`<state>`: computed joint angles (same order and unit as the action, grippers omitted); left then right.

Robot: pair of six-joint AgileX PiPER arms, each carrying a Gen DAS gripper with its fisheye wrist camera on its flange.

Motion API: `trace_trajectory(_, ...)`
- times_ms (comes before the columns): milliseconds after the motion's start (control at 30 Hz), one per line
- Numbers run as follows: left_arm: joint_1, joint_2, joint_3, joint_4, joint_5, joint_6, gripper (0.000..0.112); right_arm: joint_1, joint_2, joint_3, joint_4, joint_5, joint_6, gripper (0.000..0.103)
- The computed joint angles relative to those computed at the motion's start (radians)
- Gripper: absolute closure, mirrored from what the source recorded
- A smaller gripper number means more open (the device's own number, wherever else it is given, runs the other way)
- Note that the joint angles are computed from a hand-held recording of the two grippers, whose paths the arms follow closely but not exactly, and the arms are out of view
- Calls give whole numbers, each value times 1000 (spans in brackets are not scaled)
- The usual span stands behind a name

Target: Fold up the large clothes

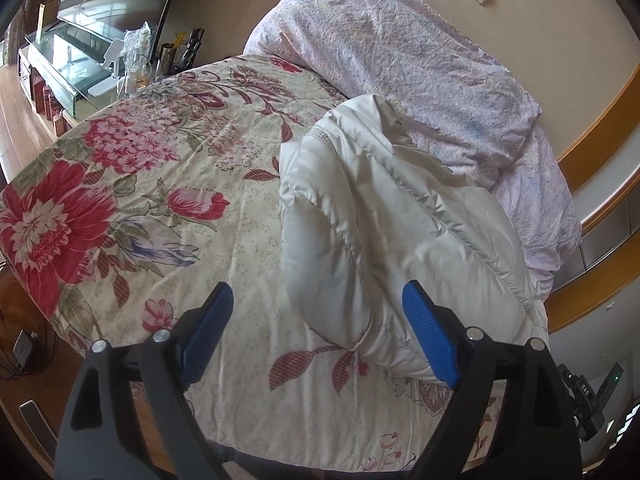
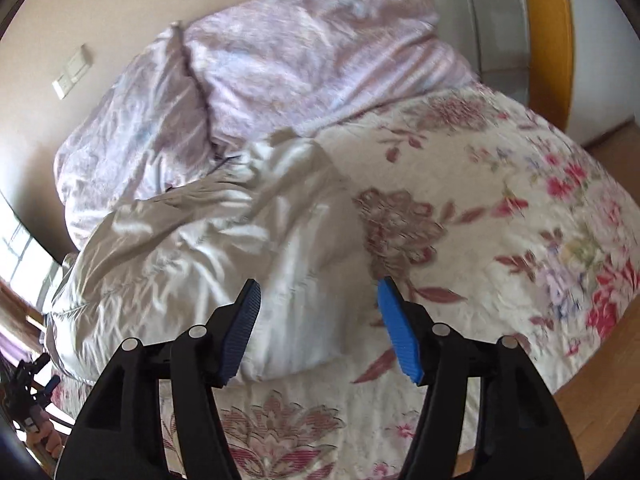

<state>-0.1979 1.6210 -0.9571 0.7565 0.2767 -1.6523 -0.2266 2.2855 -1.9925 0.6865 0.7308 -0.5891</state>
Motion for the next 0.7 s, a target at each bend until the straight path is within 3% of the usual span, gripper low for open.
trace_trajectory(233,-6,18,10,24,-63,-41,24,121,-1,-27,33,-13,-123,40)
trace_trajectory(700,-6,93,-72,-70,-54,56,23,296,103,-162,-180,-60,28,40)
